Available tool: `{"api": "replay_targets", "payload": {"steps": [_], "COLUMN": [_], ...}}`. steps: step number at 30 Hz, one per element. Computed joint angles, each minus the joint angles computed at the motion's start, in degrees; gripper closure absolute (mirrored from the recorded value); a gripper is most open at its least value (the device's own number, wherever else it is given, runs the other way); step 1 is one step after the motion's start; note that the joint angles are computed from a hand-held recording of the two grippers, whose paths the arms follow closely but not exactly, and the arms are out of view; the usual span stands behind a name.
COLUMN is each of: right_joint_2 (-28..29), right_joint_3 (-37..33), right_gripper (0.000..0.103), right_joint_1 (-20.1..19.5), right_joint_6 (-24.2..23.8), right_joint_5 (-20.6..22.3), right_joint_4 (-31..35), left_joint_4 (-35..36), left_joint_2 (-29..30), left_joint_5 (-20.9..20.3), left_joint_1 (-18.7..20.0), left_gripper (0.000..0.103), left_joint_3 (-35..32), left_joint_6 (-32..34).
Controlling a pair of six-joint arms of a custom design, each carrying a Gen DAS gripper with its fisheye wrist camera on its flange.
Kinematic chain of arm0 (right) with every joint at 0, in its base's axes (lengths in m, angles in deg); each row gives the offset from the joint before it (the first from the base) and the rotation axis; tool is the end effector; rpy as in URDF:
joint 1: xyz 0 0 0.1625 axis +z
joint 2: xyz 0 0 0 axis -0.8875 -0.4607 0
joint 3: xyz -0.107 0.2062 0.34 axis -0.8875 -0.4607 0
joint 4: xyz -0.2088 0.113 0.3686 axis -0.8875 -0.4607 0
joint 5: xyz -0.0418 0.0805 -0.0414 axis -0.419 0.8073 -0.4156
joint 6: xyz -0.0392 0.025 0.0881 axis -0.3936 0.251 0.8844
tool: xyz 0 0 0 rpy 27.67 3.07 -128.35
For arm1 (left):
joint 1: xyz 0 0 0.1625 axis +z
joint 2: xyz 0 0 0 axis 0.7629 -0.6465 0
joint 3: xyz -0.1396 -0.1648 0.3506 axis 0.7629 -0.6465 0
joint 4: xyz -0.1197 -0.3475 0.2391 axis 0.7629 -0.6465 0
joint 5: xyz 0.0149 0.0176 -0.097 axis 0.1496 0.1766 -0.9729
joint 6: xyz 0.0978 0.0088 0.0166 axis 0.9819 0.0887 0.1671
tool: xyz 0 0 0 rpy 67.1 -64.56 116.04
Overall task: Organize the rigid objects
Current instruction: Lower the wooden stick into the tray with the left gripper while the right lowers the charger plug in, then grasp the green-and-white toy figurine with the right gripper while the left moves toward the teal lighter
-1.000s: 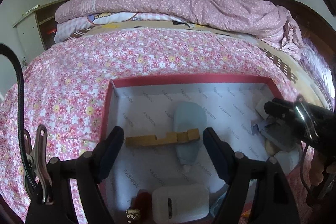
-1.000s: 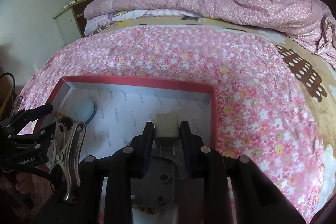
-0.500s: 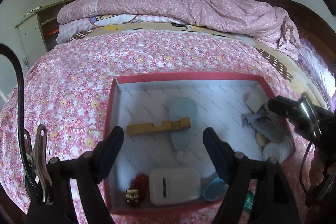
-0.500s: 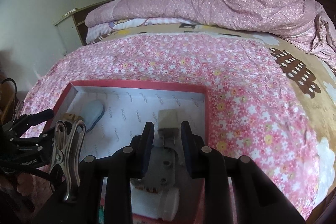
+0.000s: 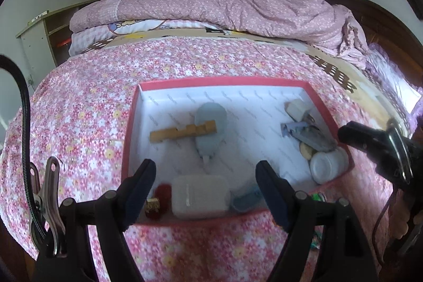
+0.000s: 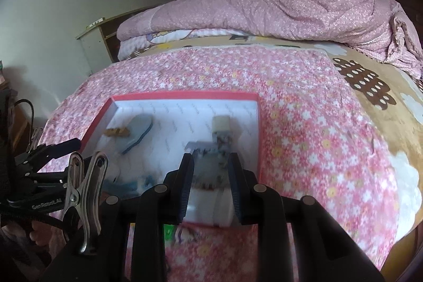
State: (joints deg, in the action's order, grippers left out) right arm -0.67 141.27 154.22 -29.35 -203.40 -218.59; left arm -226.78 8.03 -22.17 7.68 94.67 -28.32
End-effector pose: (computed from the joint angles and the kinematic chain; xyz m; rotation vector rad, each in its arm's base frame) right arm 0.0859 -0.4315 0.1283 -0.1699 -2.2641 1.0779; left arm -0.1513 -0.5523 0.0415 1.3109 2.4003 -0.5166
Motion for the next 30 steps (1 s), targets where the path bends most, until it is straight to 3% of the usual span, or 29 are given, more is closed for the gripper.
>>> {"api": "replay_targets", "payload": {"steps": [12,22,30], "right_joint_2": [2.3,5.7,9.5], "right_joint_3": [4.2,4.4,1.6], "right_gripper": [0.075,0.075,0.063], "right_joint_1": [2.6,3.9,5.1], "right_joint_6": [3.5,6.6,7.5], "right_joint_5": [-1.5,-2.8,-6.1], "right_joint_4": [-4.9,-4.5,-3.8], "left_joint_4": [-1.0,-2.1,-1.7], "left_joint_2": [-3.5,-6.0,-6.5], "left_joint_5": [-1.1,-1.4,-0.7], "left_joint_1": [0.3,1.6,3.0], "left_gripper": [0.022,0.022,0.022], "left_joint_3": [5.2,8.9,10.2], "left_joint_6": [1.2,2.7,3.4]}}
